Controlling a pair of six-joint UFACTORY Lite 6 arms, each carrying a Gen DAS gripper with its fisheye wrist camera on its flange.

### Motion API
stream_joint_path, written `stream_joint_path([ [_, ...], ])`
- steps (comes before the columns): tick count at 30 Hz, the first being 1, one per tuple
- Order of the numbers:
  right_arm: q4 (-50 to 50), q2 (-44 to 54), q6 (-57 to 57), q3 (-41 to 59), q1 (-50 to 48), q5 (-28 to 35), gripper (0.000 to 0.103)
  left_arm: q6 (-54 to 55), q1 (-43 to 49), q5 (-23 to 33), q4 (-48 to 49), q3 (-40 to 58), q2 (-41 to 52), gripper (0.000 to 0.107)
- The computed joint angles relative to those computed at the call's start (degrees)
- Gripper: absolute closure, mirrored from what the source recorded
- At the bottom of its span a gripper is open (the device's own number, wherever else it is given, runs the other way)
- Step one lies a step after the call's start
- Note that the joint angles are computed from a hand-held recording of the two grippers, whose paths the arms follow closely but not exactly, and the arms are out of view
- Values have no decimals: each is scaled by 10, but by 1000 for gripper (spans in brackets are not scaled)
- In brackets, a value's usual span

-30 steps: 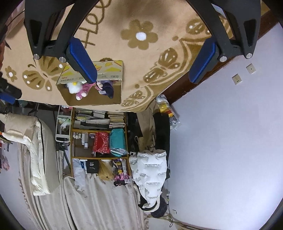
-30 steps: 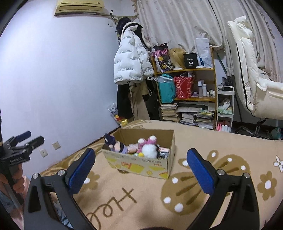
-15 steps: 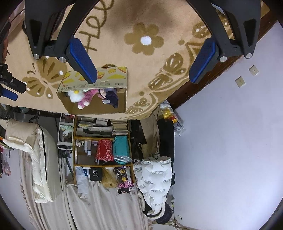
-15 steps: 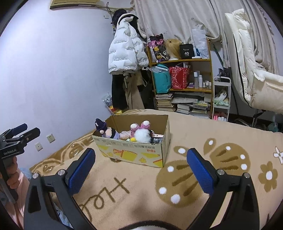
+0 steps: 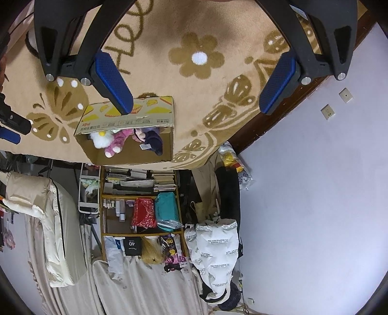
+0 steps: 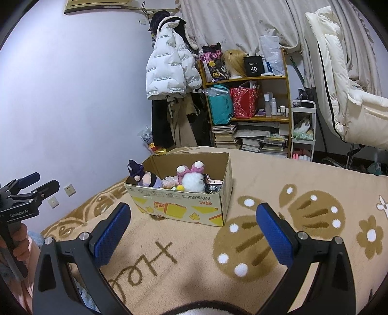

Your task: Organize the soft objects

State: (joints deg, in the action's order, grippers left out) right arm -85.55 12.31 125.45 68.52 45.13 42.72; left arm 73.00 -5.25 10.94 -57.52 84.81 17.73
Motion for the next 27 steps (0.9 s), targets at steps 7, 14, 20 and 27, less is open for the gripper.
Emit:
stream_joint_path([
  [7, -1, -1, 1, -1, -1, -1, 0, 14, -3, -6, -11, -6, -1, 4],
  [14, -1, 2, 3, 1, 2, 5, 0, 19, -3, -7, -15, -6, 0, 4],
  [20, 2, 6, 3, 5, 2, 6, 0, 22, -4, -9, -18, -10, 1, 4],
  [27, 5, 13, 6, 10, 4, 8, 0, 19, -4, -9, -15, -10, 1, 4],
])
